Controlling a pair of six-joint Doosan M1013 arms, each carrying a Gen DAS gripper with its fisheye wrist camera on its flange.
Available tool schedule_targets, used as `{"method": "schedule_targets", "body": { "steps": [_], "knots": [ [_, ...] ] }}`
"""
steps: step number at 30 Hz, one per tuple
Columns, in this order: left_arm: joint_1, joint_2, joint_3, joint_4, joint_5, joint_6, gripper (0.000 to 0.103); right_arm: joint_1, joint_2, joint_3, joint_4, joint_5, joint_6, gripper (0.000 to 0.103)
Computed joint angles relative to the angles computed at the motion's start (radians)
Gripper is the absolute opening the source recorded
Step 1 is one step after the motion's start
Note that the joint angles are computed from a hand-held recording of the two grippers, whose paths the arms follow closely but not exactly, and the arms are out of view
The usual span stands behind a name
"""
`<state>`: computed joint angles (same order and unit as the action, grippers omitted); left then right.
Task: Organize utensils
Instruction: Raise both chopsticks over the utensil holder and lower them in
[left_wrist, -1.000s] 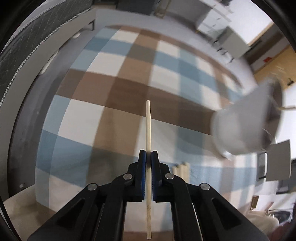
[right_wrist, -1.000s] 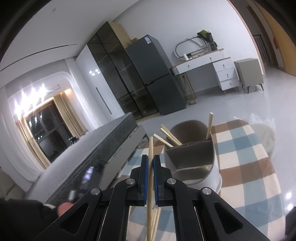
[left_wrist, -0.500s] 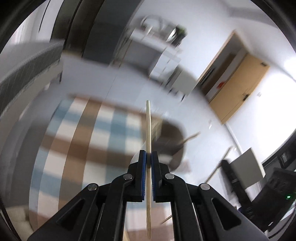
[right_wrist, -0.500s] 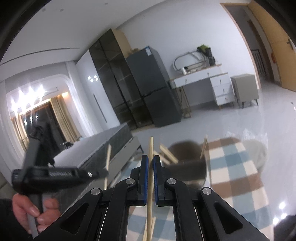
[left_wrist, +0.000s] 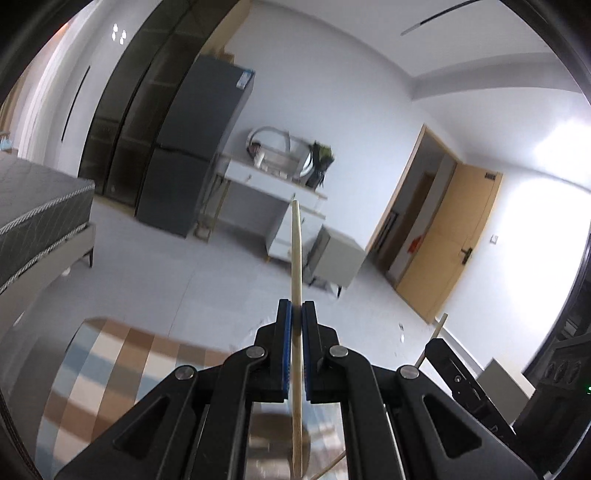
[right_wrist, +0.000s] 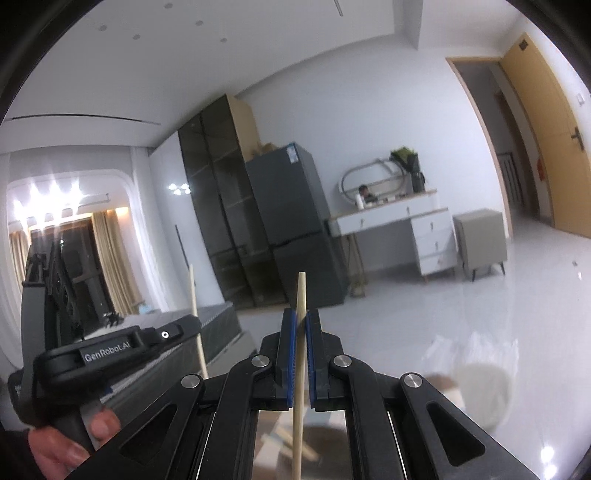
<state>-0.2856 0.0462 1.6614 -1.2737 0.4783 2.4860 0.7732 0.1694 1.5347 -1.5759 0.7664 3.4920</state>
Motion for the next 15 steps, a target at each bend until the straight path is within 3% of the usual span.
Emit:
{"method": "schedule_targets", "body": {
  "steps": [2,7,15],
  "knots": [
    [-0.015,0.015,0.004,-0.065,-0.047,0.069,0.001,-0.016,0.010,-0.001,-0.035,-0.016,0.000,0.005],
    [-0.032,0.054,0.007,-0.165,-0.064,0.186,0.001,-0.053,0.039,-0.005,-0.066,-0.059,-0.015,0.004],
    [-0.032,0.087,0.003,-0.120,-0.015,0.161,0.001,-0.079,0.053,0.027,-0.097,-0.109,-0.004,0.004]
  ]
}}
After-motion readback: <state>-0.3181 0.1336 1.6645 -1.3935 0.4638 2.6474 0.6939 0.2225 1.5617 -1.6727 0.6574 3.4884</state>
